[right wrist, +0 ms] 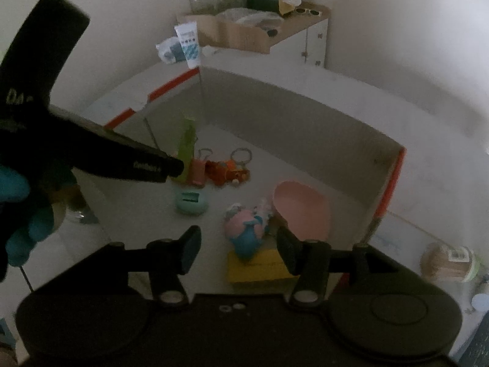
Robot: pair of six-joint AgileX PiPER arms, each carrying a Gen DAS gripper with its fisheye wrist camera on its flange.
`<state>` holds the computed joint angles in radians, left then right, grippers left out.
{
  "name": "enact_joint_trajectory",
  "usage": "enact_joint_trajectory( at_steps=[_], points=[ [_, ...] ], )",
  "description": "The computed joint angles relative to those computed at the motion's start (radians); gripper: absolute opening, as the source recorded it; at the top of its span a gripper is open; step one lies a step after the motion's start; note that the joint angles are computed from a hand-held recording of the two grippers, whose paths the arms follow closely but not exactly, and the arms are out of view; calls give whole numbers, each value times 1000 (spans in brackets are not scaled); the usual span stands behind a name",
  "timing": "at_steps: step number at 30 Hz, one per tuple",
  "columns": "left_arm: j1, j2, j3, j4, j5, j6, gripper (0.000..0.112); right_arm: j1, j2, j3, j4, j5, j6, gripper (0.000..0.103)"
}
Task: Organize rigid objects
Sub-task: 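Withdraw both open tools from the shoebox toward the remaining table items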
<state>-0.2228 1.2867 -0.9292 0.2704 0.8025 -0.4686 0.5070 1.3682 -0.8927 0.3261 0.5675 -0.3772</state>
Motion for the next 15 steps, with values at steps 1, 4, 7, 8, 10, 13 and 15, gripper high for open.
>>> enact_joint_trajectory(
  at_steps=[1,4,7,8,10,13,15],
  points=[
    [-14,-10,4,7,5,-15,17,-10,-14,6,18,4,-21,54],
    [-50,-45,20,5,5,-38,17,-40,-63,26,62,19,-72,57],
    [-94,-74,30,15,21,-84,17,-83,-123,52,125,41,-149,63],
    [-110,-84,32,17,27,-101,17,-97,-138,58,145,50,-173,63],
    [-144,-101,34,29,41,-140,17,-133,-179,72,182,76,-223,64],
    [-212,-129,35,53,63,-213,17,-211,-243,93,252,130,-320,66],
    [-267,-145,33,82,79,-279,17,-288,-287,106,315,185,-400,68]
  ],
)
